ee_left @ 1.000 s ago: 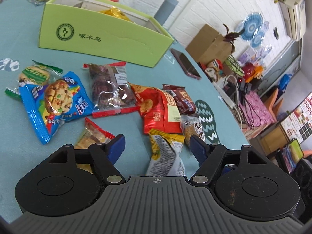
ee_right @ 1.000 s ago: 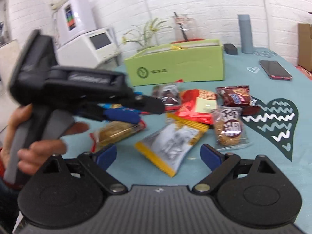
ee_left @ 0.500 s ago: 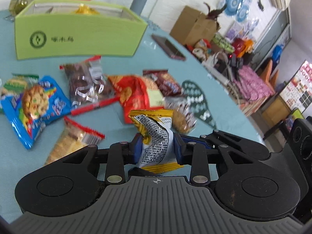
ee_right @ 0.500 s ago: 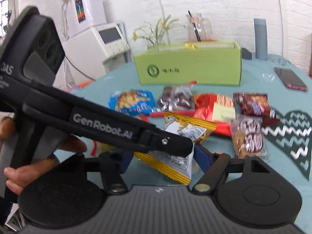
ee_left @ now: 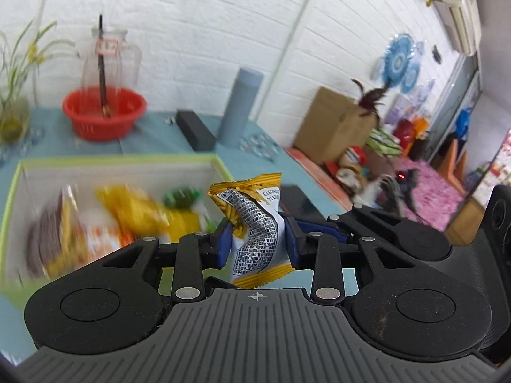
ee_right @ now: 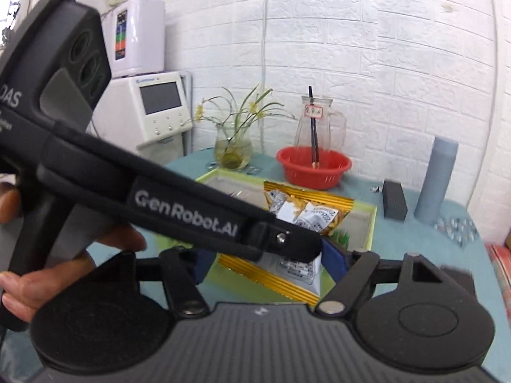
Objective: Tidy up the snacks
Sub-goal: 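Lower the wafer packet into the green box and open the left gripper, then grasp the clear bag of biscuit sticks with the left gripper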
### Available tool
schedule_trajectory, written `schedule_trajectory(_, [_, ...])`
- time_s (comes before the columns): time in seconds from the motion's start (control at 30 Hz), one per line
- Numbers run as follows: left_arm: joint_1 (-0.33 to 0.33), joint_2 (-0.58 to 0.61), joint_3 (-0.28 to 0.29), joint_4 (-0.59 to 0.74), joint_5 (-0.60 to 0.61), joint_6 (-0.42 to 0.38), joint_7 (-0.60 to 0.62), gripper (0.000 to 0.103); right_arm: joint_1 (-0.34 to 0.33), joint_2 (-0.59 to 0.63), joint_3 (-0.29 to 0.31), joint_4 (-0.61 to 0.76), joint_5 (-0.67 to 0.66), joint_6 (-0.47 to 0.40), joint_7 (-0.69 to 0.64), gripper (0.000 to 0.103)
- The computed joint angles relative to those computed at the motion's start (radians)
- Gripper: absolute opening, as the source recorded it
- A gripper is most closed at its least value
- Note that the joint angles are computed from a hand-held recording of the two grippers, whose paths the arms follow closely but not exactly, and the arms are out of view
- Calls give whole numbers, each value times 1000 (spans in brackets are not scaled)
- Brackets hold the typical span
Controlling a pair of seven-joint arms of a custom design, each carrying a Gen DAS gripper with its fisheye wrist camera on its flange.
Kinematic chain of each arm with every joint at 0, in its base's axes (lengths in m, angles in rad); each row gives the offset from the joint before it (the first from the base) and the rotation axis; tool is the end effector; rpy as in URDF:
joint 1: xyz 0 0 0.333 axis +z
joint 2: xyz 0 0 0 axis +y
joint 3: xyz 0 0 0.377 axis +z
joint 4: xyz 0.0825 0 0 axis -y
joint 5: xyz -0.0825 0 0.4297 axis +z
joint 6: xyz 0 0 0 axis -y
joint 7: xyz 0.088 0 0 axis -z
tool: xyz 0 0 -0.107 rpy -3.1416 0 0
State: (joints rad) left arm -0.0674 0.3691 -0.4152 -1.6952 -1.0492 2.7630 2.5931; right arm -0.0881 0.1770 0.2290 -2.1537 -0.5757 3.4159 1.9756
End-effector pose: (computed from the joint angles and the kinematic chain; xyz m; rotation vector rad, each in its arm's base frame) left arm 0.7016 -0.2776 0.4946 -1.2931 2.3189 -1.4661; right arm 0.6246 0.1433 0.4732 -1.7837 1.2429 -0.7533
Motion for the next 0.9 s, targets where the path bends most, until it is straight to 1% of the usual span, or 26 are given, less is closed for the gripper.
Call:
schedule_trajectory(0.03, [-27, 33, 25, 42, 58, 7, -50, 12, -71, 41, 65, 57, -65, -29, 35, 78])
schedule_trajectory(0.07, [-53, 77, 53, 99, 134, -2, -119, 12, -134, 81, 132, 104, -95, -61, 36, 78])
schedule_trajectory(0.1, [-69, 114, 68, 144, 192, -12, -168, 12, -166, 115, 169, 139, -99, -88, 19, 78])
schedule_trajectory(0.13, [-84, 148, 84, 186, 245, -24, -216, 13, -175, 143, 182, 164, -93, -105, -1, 78])
schedule_trajectory(0.17, [-99, 179, 99, 223, 295, -35, -255, 12, -179, 166, 189, 183, -85, -119, -20, 78])
schedule_trajectory(0.2, [-113, 207, 113, 253, 345, -41, -287, 13, -168, 185, 180, 196, -73, -126, -35, 78])
schedule_trajectory(0.23, [-128, 231, 128, 280, 391, -46, -320, 13, -181, 203, 198, 210, -67, -142, -56, 78])
schedule_trajectory(0.27, [-138, 251, 138, 300, 429, -45, -348, 13, -171, 214, 190, 218, -61, -151, -75, 78])
schedule_trajectory(0.3, [-138, 266, 136, 314, 451, -45, -365, 17, -159, 223, 178, 226, -55, -157, -93, 79])
schedule_trajectory(0.37, [-113, 279, 103, 315, 459, -24, -374, 31, -115, 219, 128, 219, -33, -145, -108, 83])
schedule_trajectory(0.4, [-90, 273, 75, 299, 448, -3, -366, 43, -116, 214, 129, 211, -21, -131, -117, 84])
schedule_trajectory(0.43, [-58, 261, 35, 274, 429, 26, -344, 48, -99, 198, 107, 193, -2, -113, -119, 84])
schedule_trajectory(0.5, [25, 223, -64, 203, 376, 88, -271, 52, -47, 152, 46, 145, 43, -66, -129, 88])
schedule_trajectory(0.53, [76, 194, -121, 158, 335, 121, -221, 55, 17, 121, -22, 112, 87, -31, -148, 90])
schedule_trajectory(0.57, [131, 163, -182, 113, 283, 150, -161, 56, 100, 85, -103, 68, 155, 8, -187, 91])
schedule_trajectory(0.6, [195, 134, -252, 69, 213, 173, -85, 60, 156, 50, -152, 21, 219, 41, -228, 92])
schedule_trajectory(0.63, [265, 102, -324, 24, 124, 188, 5, 65, 178, 14, -165, -27, 257, 68, -249, 92])
schedule_trajectory(0.67, [339, 69, -397, -20, 22, 196, 106, 67, 179, -21, -160, -73, 270, 90, -246, 92])
schedule_trajectory(0.73, [476, -6, -516, -108, -192, 188, 310, 70, 178, -90, -147, -169, 258, 131, -201, 92])
schedule_trajectory(0.77, [534, -57, -554, -156, -295, 170, 397, 71, 193, -121, -148, -216, 265, 146, -187, 92])
schedule_trajectory(0.8, [575, -105, -571, -198, -380, 146, 461, 72, 215, -147, -151, -262, 290, 161, -191, 92])
schedule_trajectory(0.83, [616, -165, -581, -249, -468, 104, 524, 73, 238, -172, -151, -307, 313, 175, -193, 92])
schedule_trajectory(0.87, [648, -233, -578, -306, -542, 61, 563, 73, 258, -192, -152, -347, 306, 186, -173, 92])
schedule_trajectory(0.9, [660, -289, -565, -356, -586, 33, 575, 73, 278, -209, -154, -383, 290, 190, -145, 92])
